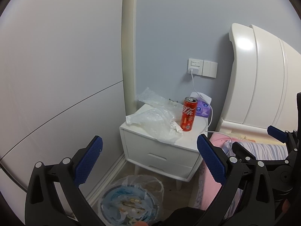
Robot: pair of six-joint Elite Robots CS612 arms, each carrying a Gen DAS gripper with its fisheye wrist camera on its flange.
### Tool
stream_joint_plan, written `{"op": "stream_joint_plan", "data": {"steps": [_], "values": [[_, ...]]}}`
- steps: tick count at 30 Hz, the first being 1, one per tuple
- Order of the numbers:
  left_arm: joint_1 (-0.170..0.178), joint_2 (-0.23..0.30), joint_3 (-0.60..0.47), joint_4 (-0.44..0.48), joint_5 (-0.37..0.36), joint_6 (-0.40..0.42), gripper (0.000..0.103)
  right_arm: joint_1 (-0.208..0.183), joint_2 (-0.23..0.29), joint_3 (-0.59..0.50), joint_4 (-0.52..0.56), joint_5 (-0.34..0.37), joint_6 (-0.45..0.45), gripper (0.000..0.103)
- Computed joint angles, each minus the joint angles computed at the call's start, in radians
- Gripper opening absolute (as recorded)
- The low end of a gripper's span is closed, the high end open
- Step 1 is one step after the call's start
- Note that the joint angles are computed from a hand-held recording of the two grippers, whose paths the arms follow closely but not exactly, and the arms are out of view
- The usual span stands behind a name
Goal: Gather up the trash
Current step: 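Approach the nightstand with both tools, aiming the right tool at the red can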
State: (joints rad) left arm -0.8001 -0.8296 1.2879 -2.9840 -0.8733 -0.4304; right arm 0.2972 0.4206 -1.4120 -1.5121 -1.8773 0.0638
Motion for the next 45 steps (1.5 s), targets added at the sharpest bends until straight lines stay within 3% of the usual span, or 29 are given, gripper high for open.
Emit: {"op": "stream_joint_plan", "data": {"steps": [8,14,33,45], "values": [[-0.001,0.001,-0.003,0.016,0.001,-0.004,0.097,0.0,0.007,-0.005,0.004,-0.014,0.024,0.097],[0.0,0.004,-0.011,0.027,0.002,-0.008,0.097,0.004,0.004,0.006,-0.007,-0.035,-0.008,0.097],[0.009,0.02,-0.033,0.043,-0.014,-0.017,0.097,-0.012,0.003,0.007,0.029,0.018,0.038,0.097],[0.03,0.05,-0.075,0.056,-0.035,-0.014,0.097,-0.024,-0.005,0.049,-0.012,0.037,0.034,0.097]]}}
